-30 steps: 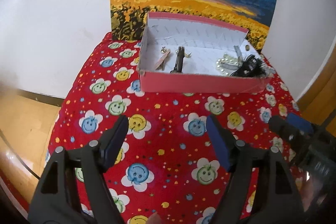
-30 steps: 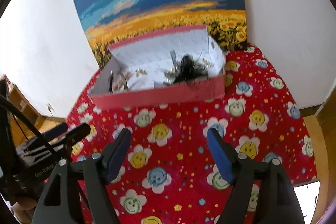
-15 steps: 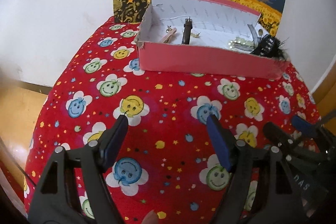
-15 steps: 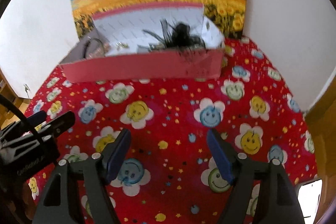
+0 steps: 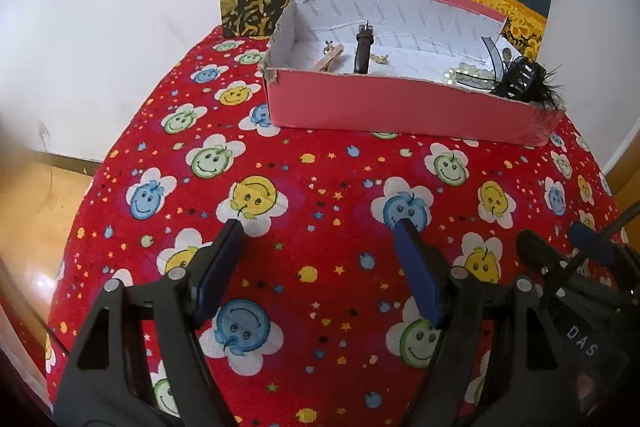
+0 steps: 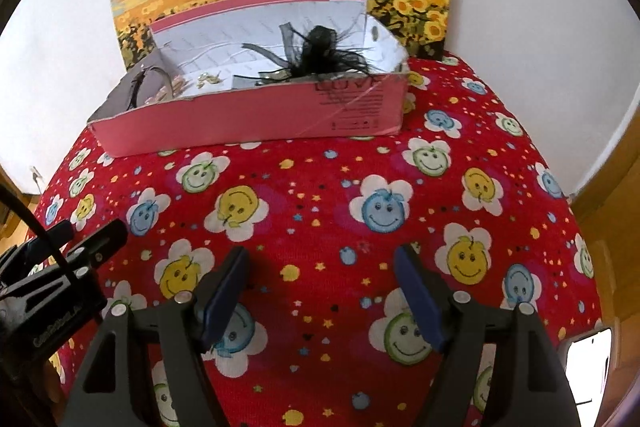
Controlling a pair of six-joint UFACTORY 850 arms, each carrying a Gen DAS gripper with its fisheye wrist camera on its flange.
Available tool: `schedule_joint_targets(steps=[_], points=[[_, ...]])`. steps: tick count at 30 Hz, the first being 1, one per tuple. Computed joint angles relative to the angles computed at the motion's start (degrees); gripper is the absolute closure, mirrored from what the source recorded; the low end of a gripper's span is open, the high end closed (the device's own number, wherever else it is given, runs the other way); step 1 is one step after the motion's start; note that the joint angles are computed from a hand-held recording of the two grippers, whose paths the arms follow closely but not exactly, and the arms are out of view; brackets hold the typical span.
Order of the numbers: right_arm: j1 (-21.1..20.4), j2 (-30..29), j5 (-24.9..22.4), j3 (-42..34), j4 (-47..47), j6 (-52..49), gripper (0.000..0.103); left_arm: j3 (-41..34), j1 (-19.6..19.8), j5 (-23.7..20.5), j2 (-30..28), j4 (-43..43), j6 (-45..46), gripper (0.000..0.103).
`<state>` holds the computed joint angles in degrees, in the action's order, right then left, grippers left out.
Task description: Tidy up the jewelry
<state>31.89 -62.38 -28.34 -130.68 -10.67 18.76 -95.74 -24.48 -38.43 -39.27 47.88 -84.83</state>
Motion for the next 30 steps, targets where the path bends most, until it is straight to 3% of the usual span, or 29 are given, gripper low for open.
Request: schedule_joint_targets(steps=[30], points=[[0.1, -0.7, -1.1, -1.4, 0.1, -0.7, 0.024, -0.9, -0.3, -1.6, -0.7, 0.8, 0.9, 0.033]])
